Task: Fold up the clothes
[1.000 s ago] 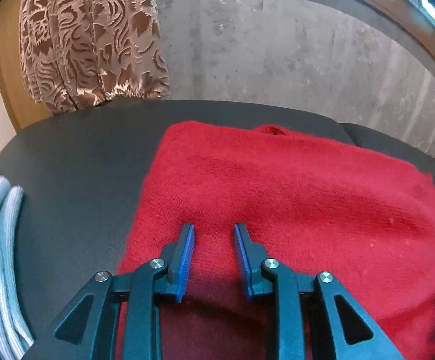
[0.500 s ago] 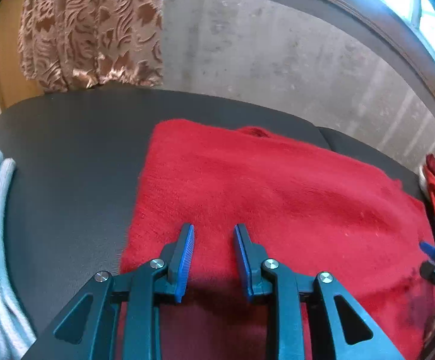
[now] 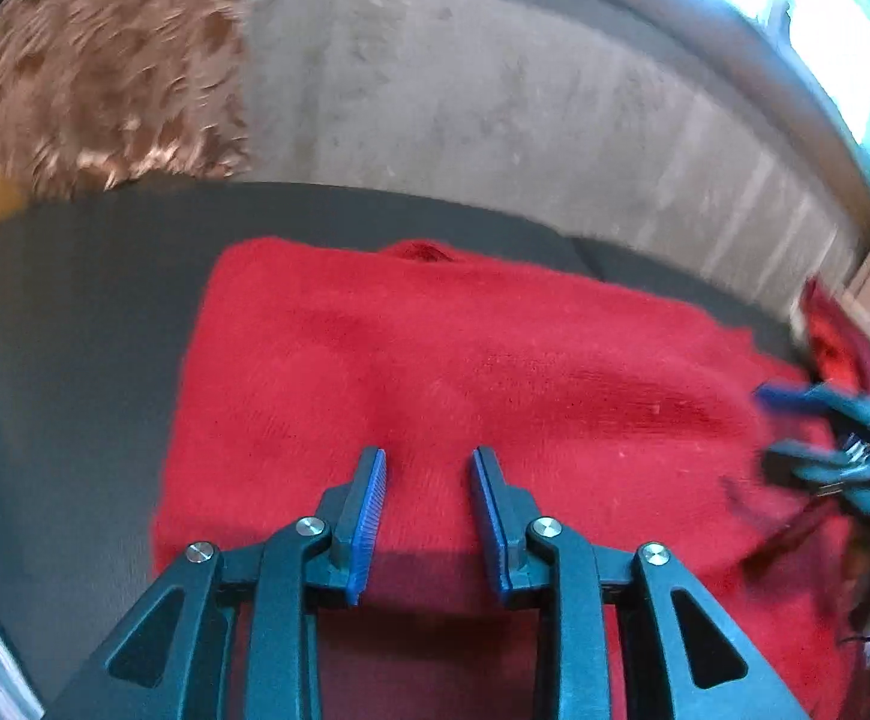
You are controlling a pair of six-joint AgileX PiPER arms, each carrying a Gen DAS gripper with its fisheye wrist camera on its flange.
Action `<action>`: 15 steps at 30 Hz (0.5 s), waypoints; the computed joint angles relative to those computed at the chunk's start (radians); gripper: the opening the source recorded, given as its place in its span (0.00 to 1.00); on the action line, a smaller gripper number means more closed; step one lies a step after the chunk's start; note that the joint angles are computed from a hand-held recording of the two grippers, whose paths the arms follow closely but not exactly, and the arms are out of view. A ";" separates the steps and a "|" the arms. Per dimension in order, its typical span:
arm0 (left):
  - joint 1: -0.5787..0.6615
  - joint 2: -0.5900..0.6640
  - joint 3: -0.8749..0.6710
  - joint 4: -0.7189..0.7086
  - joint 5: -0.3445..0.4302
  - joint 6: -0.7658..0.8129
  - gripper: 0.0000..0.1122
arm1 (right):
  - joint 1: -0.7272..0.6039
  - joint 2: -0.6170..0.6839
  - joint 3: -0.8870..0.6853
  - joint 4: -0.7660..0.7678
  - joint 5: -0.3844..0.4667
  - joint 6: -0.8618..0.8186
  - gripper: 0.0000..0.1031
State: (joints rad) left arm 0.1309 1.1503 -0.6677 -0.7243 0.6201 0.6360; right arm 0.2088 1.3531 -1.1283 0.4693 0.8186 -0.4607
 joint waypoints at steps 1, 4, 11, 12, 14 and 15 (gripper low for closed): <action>0.055 -0.019 0.020 -0.056 0.049 0.047 0.26 | 0.005 -0.001 0.021 -0.011 -0.015 -0.010 0.98; 0.176 -0.060 0.085 -0.189 0.137 0.169 0.26 | 0.014 -0.038 0.106 -0.030 -0.072 -0.052 0.98; -0.007 -0.059 0.110 -0.118 -0.052 0.058 0.27 | -0.015 -0.118 0.218 -0.012 -0.127 -0.101 1.00; -0.005 -0.034 0.105 -0.161 -0.059 0.092 0.27 | -0.026 -0.106 0.212 -0.001 -0.127 -0.112 1.00; -0.009 0.014 0.086 -0.211 -0.069 0.135 0.28 | -0.037 -0.076 0.191 0.002 -0.137 -0.113 1.00; -0.031 0.045 0.065 -0.209 -0.092 0.126 0.28 | -0.041 -0.060 0.178 -0.001 -0.141 -0.107 1.00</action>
